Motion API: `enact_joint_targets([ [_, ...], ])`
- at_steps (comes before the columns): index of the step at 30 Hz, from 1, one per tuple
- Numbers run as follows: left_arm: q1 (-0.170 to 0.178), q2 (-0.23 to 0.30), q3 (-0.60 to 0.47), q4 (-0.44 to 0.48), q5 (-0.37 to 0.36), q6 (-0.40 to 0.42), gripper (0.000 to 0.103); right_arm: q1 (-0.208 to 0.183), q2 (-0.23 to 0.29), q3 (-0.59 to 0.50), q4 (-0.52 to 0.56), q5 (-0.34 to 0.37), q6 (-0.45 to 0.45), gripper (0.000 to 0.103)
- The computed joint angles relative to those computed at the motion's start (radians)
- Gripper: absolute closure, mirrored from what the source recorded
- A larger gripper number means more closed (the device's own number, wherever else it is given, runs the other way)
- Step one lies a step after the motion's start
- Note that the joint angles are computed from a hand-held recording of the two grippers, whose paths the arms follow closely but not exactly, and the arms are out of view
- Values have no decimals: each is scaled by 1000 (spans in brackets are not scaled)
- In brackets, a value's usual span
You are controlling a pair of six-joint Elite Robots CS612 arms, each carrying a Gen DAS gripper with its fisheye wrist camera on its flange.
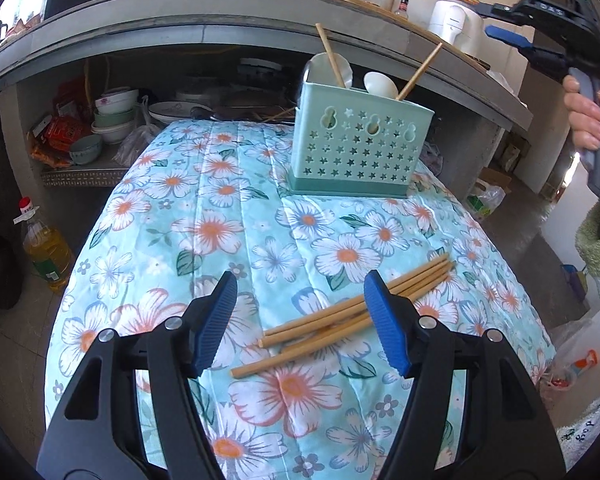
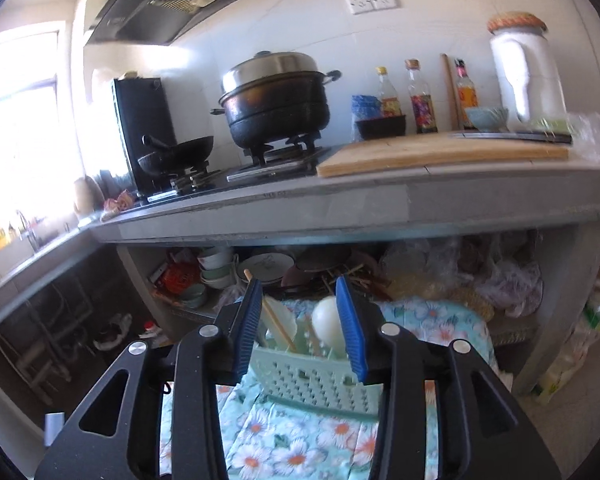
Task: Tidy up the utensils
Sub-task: 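Move the left gripper back over the remaining chopsticks on the quilt, then grasp one wooden chopstick with the left gripper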
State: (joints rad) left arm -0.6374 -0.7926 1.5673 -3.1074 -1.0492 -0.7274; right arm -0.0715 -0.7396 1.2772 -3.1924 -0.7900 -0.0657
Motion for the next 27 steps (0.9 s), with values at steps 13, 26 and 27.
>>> enact_joint_targets([
  [13,-27,46,-100,131,-43,283,39,-37,-20,179,512,-72,-30,53],
  [26,-77,182,-316,372,161,795,81,-84,-1,208,512,8,52,53],
  [27,-76,186,-323,382,162,807,85,-84,0,208,514,13,49,53],
])
